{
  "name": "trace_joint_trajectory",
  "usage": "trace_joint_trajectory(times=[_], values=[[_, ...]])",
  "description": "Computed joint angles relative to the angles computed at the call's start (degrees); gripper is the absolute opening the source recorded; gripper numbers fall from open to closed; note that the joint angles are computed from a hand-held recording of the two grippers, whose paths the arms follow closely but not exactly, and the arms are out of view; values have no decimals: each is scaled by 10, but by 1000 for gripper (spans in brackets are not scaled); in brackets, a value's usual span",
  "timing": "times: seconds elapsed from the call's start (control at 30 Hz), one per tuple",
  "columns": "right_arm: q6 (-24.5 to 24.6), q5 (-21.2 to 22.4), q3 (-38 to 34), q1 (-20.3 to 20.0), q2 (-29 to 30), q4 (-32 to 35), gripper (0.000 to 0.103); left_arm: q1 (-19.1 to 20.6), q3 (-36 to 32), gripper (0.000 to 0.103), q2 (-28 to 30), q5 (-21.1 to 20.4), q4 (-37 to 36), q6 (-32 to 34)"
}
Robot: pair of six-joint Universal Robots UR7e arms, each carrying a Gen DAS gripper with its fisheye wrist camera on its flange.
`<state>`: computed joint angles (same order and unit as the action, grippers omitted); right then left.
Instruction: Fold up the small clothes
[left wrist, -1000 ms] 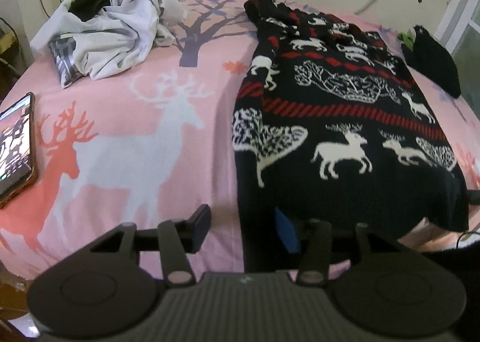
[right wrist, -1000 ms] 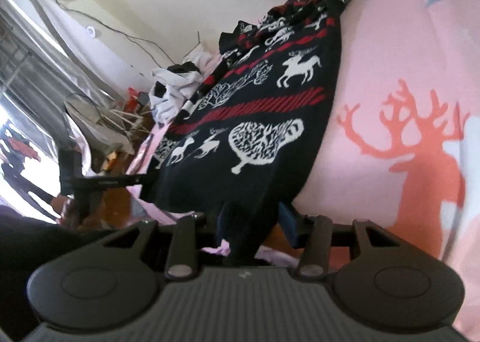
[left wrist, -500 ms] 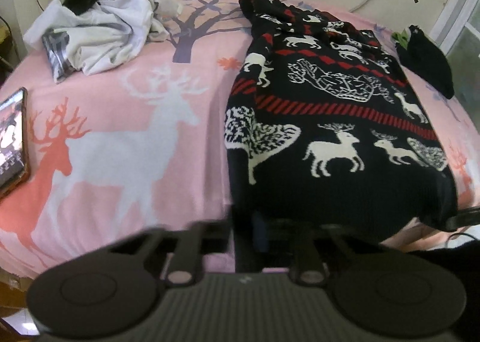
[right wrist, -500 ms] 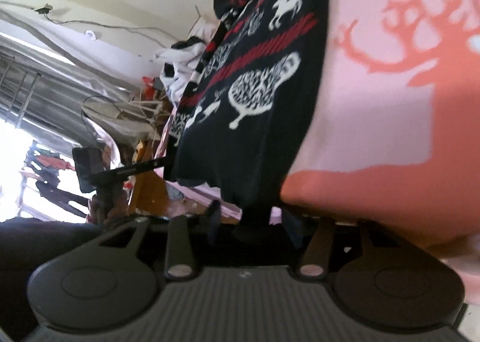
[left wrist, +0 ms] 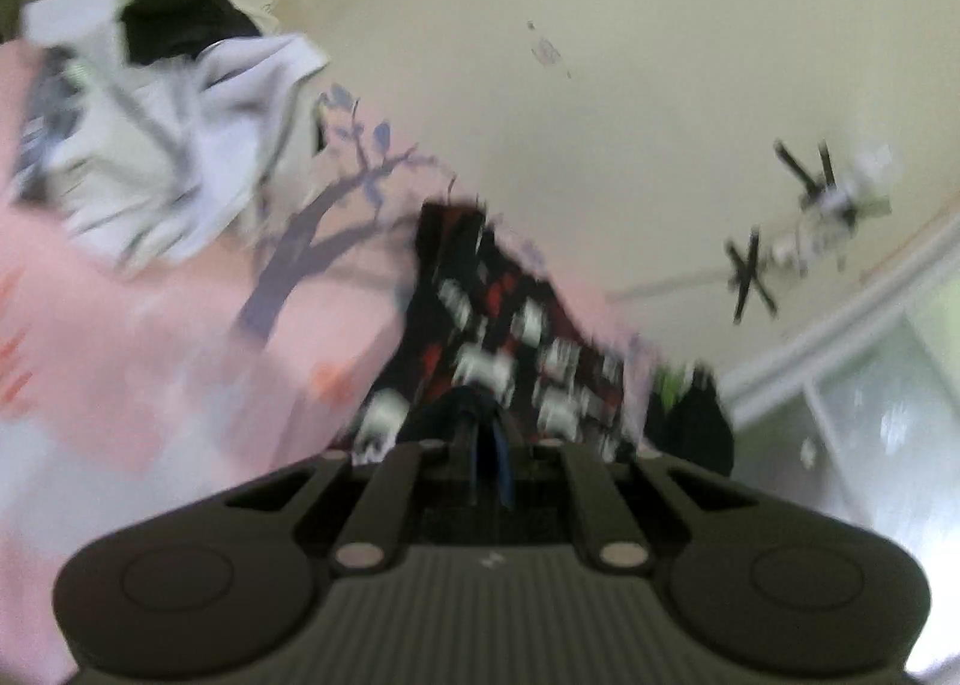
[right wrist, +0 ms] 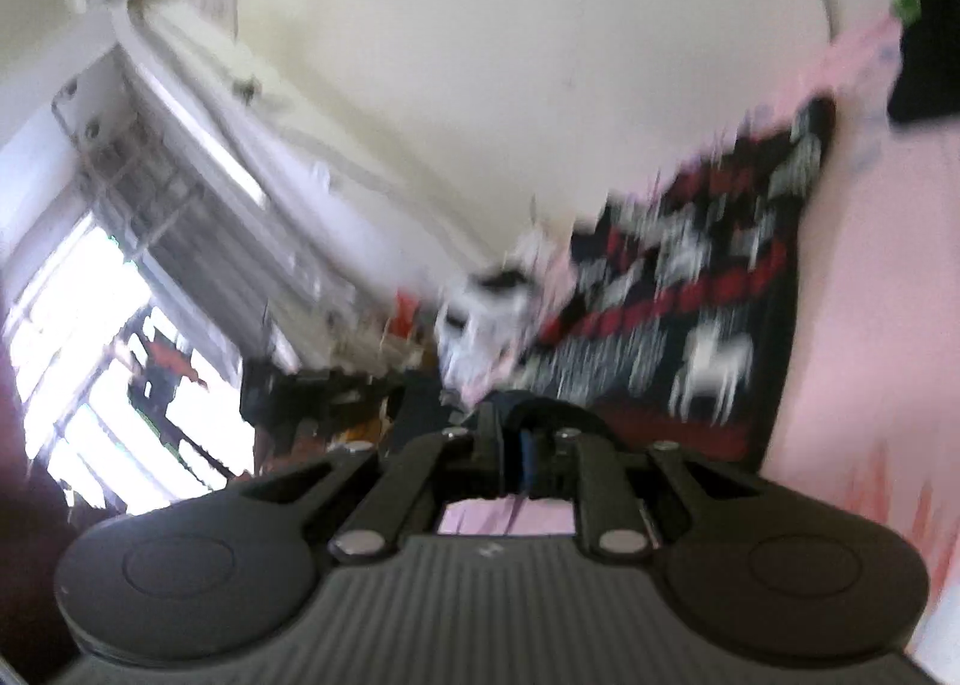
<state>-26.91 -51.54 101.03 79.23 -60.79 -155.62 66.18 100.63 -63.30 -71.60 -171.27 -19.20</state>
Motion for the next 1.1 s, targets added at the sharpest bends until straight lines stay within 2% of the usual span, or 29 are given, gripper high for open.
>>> trace_joint_trajectory(times=[0.03,0.07,0.1,0.13,0.17,0.2,0.23,0.27,0.33,0.37,0.43,0.5,0.53,0.57,0.6,0.73,0.83,0.9,1.0,1.03,1.07,1.1], values=[[44,-16,-21,12,25,-55,9,4,-45,6,30,7,14,-15],[98,-55,-54,22,50,-96,9,3,-83,7,57,32,28,-27],[130,-115,-83,35,69,-117,10,2,-122,7,84,63,48,-29],[138,-175,-113,48,89,-137,16,1,-168,11,114,97,88,-23],[122,-235,-127,62,104,-156,37,0,-195,19,130,120,125,-22],[84,-289,-127,71,111,-185,47,-1,-208,22,138,137,154,-30],[66,-320,-118,77,108,-201,56,-1,-200,31,136,136,158,-21],[62,-326,-103,80,94,-194,56,-2,-184,51,131,135,144,1],[65,-289,-64,69,69,-184,55,-10,-147,71,122,168,113,28],[68,-289,-46,68,62,-187,55,-13,-138,74,121,179,111,39],[66,-313,-28,71,60,-185,55,-11,-139,74,123,179,135,52],[81,-346,-27,78,67,-161,53,-6,-151,63,134,175,169,48],[75,-341,-29,77,72,-161,38,-1,-160,35,136,163,195,42],[78,-338,-34,78,72,-139,4,4,-165,21,136,143,217,34],[91,-339,-39,77,66,-116,4,5,-162,20,135,136,215,35],[85,-369,-36,83,28,-53,0,-10,-127,18,98,122,252,29],[58,-412,-14,92,-6,-28,0,-25,-91,18,68,108,285,14],[66,-432,-9,97,-13,-20,0,-31,-77,18,60,101,301,0],[45,-448,-16,95,-6,-18,0,-33,-81,29,63,130,322,-14],[36,-455,-27,96,0,-17,6,-28,-88,31,63,123,326,-14],[24,-458,-38,96,3,-13,30,-28,-91,31,58,126,330,-13],[14,-463,-46,96,6,-27,46,-34,-89,30,51,149,323,0]])
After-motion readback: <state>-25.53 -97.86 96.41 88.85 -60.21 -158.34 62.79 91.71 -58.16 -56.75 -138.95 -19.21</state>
